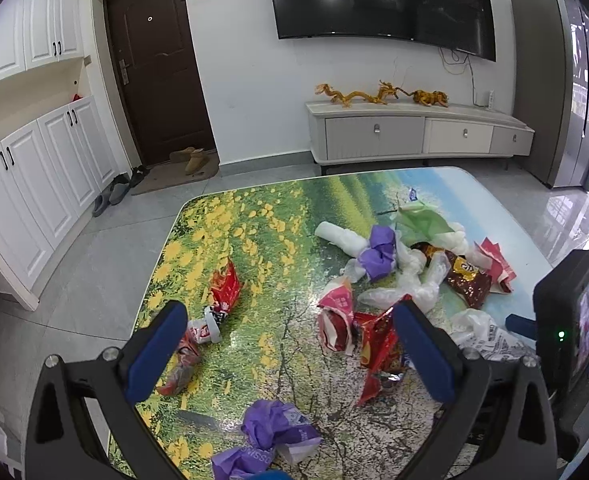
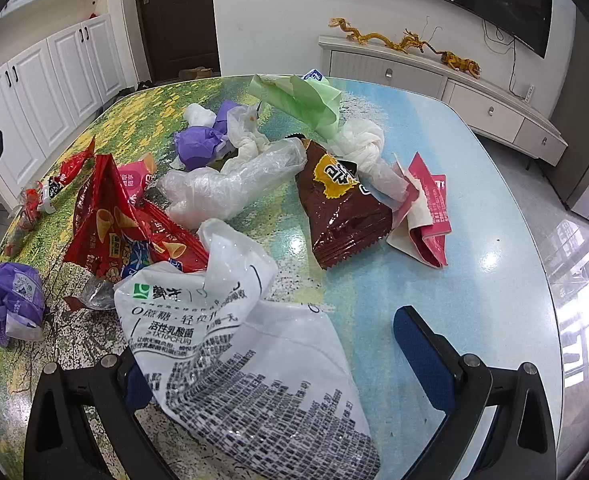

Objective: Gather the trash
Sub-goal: 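Move both tools toward the scattered trash on the table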

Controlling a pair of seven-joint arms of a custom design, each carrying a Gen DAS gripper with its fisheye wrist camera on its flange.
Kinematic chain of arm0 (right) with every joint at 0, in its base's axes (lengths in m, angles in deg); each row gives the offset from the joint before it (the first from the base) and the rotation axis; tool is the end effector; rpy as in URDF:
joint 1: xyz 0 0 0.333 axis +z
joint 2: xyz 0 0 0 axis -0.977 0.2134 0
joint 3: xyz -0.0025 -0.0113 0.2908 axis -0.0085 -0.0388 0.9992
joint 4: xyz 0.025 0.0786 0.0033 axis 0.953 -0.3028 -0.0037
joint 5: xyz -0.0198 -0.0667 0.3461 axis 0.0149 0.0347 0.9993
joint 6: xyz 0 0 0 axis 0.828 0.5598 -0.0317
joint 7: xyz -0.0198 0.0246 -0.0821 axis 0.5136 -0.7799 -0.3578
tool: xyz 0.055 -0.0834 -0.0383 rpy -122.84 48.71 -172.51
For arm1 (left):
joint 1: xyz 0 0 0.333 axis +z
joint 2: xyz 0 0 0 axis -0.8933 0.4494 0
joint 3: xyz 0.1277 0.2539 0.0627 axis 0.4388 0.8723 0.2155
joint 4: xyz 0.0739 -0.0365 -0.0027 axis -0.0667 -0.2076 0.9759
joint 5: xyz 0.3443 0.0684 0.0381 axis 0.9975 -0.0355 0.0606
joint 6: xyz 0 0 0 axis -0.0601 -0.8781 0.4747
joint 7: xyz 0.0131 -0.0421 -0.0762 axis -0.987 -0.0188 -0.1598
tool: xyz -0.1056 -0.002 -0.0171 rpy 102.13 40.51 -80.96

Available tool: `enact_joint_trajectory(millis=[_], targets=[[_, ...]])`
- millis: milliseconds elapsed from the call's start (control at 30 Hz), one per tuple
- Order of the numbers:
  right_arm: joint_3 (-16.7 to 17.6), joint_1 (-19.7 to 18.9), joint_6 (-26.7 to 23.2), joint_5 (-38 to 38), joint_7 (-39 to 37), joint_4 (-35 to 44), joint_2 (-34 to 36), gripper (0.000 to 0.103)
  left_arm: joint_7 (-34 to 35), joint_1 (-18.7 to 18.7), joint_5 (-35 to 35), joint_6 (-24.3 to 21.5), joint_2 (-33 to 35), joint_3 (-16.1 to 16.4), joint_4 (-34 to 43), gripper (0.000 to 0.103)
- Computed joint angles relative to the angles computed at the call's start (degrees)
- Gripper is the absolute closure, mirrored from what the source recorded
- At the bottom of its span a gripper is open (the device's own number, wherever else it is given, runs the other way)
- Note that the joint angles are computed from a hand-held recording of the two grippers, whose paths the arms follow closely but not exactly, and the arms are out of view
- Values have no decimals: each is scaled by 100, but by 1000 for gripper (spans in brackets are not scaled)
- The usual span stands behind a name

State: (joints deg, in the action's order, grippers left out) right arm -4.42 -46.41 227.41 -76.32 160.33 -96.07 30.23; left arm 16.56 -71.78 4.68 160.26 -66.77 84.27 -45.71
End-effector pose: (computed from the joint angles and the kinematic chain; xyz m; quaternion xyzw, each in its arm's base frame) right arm 0.5987 0.2723 0.3556 -0.7236 0.6192 -0.2268 0.2039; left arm 0.5719 -0.1730 0.4594 -0.5981 0.6752 -0.2808 0.3281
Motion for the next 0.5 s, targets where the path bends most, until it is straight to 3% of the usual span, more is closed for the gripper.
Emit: enact_joint_trajectory(millis=[267,367,500], targets=[[-10,10,4,7,-4,-1,2,0,-412,99,332,587,-281,63,-411,0],[-14,14,6,6,-1,-1,4,0,-1011,102,973,690,-511,150,-609,0],[-15,15,8,7,-1,-1,6,0,-1367,318,1438,801,-847,25,-955,0]])
